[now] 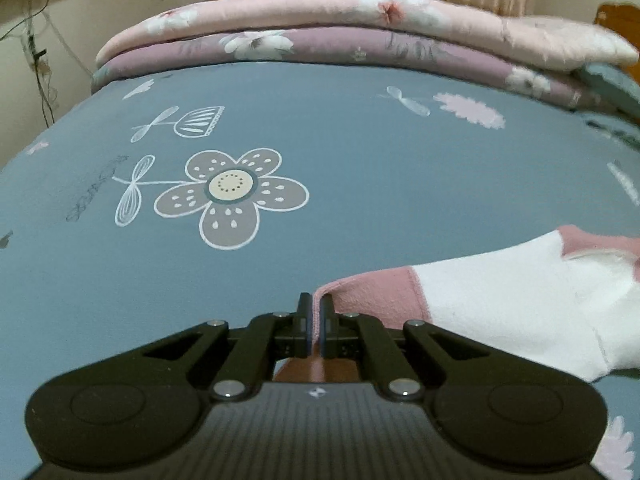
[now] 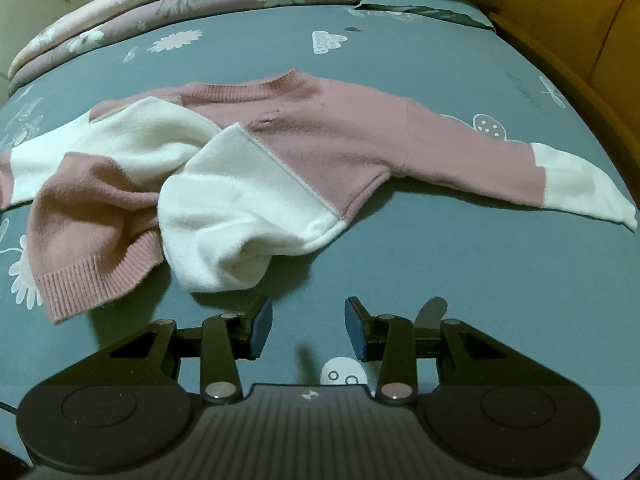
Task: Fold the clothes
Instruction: 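Open the left tool, releasing the sleeve onto the bed, then grasp the pink ribbed hem with the left tool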
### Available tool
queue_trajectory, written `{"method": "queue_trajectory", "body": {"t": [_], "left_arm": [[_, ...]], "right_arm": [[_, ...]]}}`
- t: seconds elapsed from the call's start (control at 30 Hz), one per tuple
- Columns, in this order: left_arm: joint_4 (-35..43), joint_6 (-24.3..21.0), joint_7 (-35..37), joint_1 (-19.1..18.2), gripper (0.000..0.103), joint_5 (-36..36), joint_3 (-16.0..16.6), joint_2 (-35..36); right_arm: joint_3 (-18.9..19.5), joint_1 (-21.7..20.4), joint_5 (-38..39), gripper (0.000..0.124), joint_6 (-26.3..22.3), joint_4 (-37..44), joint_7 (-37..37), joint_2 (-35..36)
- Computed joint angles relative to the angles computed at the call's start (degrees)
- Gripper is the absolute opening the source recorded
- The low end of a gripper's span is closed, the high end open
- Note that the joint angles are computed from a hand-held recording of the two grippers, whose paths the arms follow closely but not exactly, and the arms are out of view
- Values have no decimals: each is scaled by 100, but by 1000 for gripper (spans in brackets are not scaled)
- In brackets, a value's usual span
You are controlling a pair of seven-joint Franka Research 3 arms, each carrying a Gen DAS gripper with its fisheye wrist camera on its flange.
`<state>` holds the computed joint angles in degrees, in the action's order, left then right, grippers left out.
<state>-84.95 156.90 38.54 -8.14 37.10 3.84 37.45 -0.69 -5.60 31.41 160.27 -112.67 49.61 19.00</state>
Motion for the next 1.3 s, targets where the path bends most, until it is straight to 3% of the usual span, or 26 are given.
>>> {"method": "queue_trajectory", "body": {"t": [0.13, 0.3, 0.5, 0.7, 0.8, 0.97, 1.1, 1.3], "left_arm": [[428, -367, 520, 135, 6, -359, -254, 283], [293, -279, 607, 22, 9, -303, -173, 181], [104, -272, 779, -6, 25, -207, -152, -61], [-170, -342, 329, -194, 37, 228, 53, -415], [-429, -206, 121, -192, 38, 328, -51, -619], [-883, 167, 493, -152, 43, 61, -548, -838], [-1073, 357, 731, -342, 44, -216, -791, -822], [-1355, 533, -112, -860, 44, -297, -566, -825]], "right_arm": [[-24, 3, -18, 47, 5, -41, 63, -17], [-60, 16, -74, 53, 8, -131, 152, -45], [-68, 29, -185, 64, -113, -74, 226, 19], [7, -40, -109, 80, -279, 90, 83, 143], [15, -62, -98, 80, -343, 150, -2, 218], [67, -146, -13, 83, -459, 281, -332, 337], [73, -169, -78, 85, -494, 390, -620, 459], [104, -297, -61, 94, -850, 545, -1102, 680]]}}
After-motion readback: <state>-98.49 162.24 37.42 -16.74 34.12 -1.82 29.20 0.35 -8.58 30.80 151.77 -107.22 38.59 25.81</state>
